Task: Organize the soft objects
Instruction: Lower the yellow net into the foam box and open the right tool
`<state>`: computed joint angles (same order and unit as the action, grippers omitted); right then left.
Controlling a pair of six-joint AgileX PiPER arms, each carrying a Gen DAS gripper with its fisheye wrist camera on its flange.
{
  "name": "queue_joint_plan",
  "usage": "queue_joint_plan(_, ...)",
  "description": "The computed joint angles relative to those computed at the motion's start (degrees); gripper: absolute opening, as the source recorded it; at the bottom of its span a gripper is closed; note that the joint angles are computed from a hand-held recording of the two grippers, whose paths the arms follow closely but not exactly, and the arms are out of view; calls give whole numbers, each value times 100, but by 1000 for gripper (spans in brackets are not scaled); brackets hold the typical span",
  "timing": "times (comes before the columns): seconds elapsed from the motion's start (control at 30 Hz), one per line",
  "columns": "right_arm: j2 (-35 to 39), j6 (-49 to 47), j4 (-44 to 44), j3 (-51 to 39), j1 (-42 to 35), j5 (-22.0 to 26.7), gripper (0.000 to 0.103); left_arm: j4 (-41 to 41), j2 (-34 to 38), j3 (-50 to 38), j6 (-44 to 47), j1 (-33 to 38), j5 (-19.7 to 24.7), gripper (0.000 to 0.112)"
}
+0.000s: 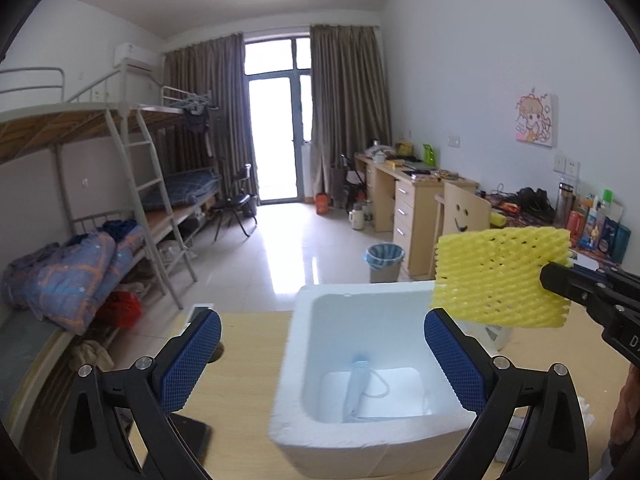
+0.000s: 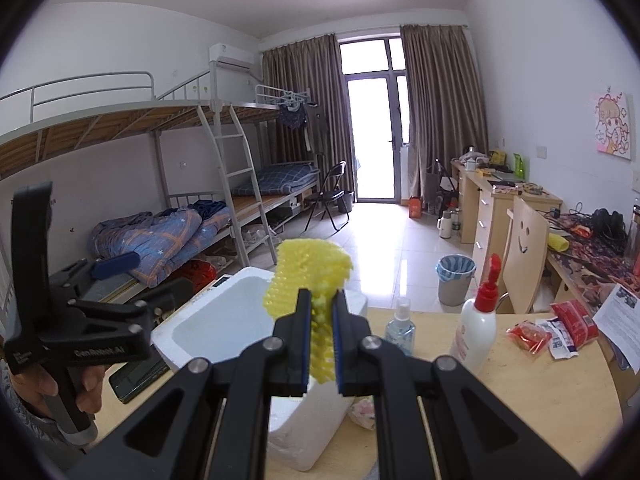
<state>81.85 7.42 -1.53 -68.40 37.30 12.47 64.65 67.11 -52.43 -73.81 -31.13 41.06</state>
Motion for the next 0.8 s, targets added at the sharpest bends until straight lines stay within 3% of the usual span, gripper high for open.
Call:
queue_joint_plan(0.47,518,550,-591,-531,426,260,12,113,-619,432,-25,96,397,102)
queue_joint_plan(0.8,944,543,-668,-1023,588,521,12,-96,-909,711,25,437,306,102)
